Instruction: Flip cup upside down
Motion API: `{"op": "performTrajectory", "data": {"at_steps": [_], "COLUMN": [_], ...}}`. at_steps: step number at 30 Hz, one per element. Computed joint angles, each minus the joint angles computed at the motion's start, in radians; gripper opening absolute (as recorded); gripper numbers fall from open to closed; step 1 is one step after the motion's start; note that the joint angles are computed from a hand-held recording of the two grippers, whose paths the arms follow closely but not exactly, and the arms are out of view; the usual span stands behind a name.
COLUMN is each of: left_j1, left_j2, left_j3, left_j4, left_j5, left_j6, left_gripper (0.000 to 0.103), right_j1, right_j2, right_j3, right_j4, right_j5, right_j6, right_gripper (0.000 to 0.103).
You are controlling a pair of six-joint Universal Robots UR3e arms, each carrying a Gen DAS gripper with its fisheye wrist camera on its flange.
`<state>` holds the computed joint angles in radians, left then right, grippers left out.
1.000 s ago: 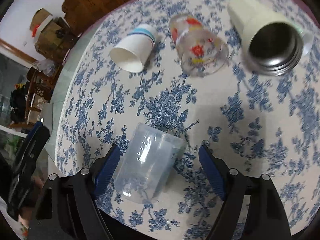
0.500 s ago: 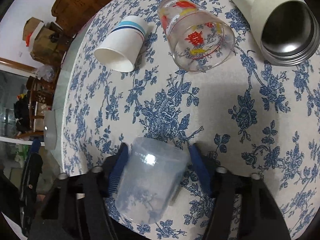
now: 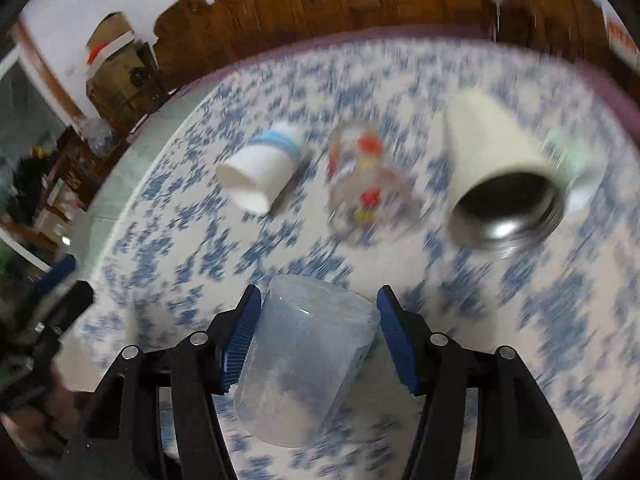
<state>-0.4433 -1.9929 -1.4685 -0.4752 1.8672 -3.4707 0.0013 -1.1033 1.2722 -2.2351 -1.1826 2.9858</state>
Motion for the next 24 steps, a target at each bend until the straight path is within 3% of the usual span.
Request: {"op": "performTrajectory", "data": {"at_steps": [9,12,19,24], "left_j1": [-0.014,-0.015,-0.016,-0.018], "left_j2": [-0.020,-0.023,-0.024,-0.026], "left_j3": [0.018,0.019,0.015,0.017], "left_j4": [-0.004,-0.004,0.004,0.008], "left_j5": [0.007,0.008,0.008,0.010], "left_j6": [0.012,0.015,0.018,0.018], "left_gripper": [0.092,0.092,0.092,0.092], "right_j1": [0.112,0.137,0.154,0.141], "right_j2": [0.023,0.028,-0.056,-0.103], "right_j3": [0.183,0.241,0.464,0.520], "right_j4": [-0.493,-0.604,-0.826,-0.813], "right_j5": [-0.287,-0.339,-0.376,-0.336], "right_j6": [-0.131,-0.160,-0.186,-0.170], "right_gripper": [0.062,0.062,0.062,0.062]}}
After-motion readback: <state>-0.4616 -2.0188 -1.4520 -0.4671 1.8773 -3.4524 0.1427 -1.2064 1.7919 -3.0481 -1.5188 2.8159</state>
